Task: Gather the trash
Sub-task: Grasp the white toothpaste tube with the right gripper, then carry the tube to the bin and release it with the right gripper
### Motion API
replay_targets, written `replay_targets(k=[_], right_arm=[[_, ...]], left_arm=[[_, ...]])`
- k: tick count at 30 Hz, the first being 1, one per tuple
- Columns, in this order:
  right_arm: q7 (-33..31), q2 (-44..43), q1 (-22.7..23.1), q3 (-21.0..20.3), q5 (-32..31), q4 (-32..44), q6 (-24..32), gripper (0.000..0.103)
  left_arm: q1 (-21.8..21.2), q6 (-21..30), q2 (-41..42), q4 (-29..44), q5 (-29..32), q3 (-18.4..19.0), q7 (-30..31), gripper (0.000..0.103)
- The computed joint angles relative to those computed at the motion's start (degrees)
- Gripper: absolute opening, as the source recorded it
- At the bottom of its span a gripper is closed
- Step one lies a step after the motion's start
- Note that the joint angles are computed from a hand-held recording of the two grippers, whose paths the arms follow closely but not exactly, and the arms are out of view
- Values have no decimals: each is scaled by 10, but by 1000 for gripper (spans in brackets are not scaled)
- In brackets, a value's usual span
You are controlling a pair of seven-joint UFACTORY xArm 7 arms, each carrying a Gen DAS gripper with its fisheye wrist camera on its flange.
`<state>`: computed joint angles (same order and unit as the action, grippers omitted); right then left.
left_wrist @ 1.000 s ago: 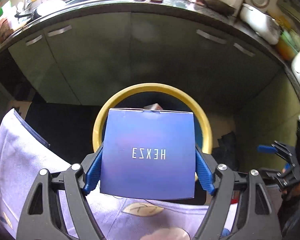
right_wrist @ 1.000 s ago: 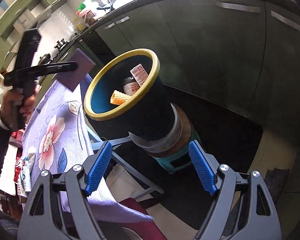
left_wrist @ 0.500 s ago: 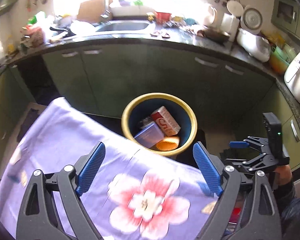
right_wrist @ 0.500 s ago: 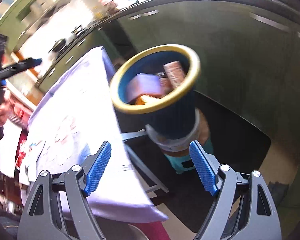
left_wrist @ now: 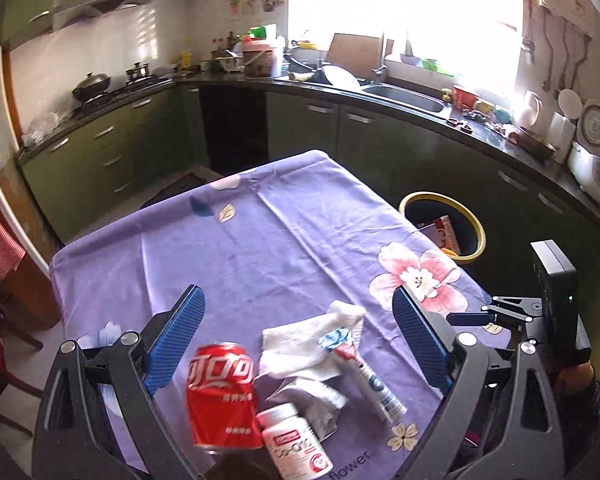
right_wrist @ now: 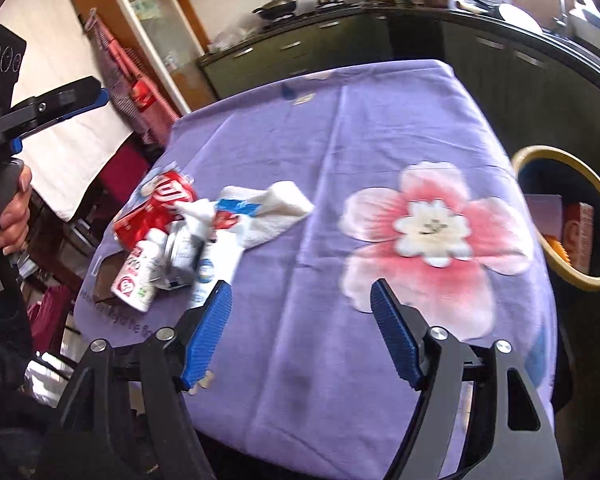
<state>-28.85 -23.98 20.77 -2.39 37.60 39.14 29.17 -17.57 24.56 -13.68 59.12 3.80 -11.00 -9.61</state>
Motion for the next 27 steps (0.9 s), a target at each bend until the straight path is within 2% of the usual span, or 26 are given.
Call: replay_targets(k=[4, 6, 8, 13, 15, 20, 27], right_arm=[[30, 38, 20, 47, -23, 17, -16, 58], [44, 59, 28, 60, -33, 26, -20, 53], [70, 75, 23, 78, -64, 30, -36, 51], [133, 102, 14, 100, -132, 37, -54, 38], [138, 103, 17, 96, -140, 32, -62, 28], [108, 86, 32, 71, -110, 13, -64, 17], [69, 42, 35, 41, -81, -3, -64, 15]], left_arm=[[22, -16, -66, -78, 4, 10, -26, 92], [39, -22, -94, -111, 15, 4, -46, 93], [48, -31, -124, -147, 17, 5, -56, 93], [61, -49, -170, -203, 10, 3, -83, 95], [63, -57, -179, -218, 7, 3, -91, 95], [62, -71, -193, -243, -3, 3, -108, 95], [58, -72, -193, -253, -9, -1, -123, 95]])
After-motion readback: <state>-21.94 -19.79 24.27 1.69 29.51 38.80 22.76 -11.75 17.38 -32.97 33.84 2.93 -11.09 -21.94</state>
